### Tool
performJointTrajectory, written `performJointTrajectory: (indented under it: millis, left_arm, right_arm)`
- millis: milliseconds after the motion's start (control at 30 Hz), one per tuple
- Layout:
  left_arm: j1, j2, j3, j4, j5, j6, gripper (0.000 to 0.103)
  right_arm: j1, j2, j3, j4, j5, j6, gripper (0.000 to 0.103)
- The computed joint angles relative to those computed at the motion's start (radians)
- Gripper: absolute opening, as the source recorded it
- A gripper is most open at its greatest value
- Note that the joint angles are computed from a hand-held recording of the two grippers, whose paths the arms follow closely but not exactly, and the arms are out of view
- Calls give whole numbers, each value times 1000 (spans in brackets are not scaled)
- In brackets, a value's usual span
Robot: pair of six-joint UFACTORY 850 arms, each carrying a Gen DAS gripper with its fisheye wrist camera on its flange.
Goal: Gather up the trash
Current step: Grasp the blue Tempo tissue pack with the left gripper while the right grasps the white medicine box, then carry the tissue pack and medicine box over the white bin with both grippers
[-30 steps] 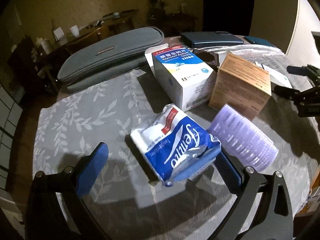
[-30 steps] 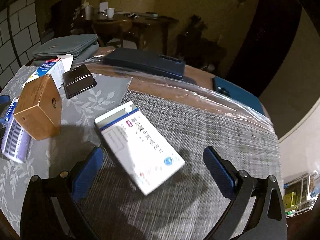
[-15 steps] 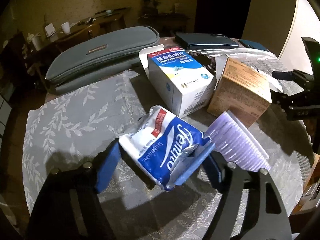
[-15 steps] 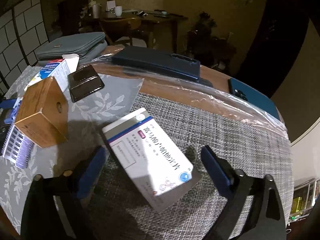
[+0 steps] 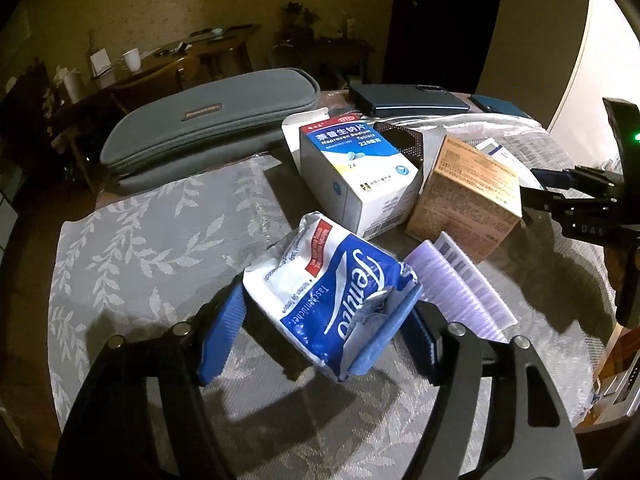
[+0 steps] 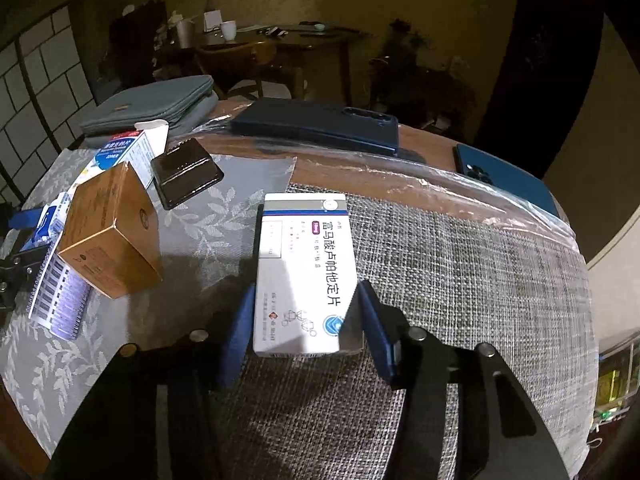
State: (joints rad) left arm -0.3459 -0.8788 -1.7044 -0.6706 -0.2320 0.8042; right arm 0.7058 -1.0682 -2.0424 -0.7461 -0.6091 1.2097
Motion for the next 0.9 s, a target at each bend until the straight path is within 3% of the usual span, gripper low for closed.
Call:
performJointTrajectory:
  millis: [333,900]
  left_arm:
    - [7,34,52,-104,22,82,72]
    - [1,141,201,-422,56,394,72]
  right_arm:
    - [19,49,65,-67,15,97,50]
    - [74,170,230,-188,79,284,50]
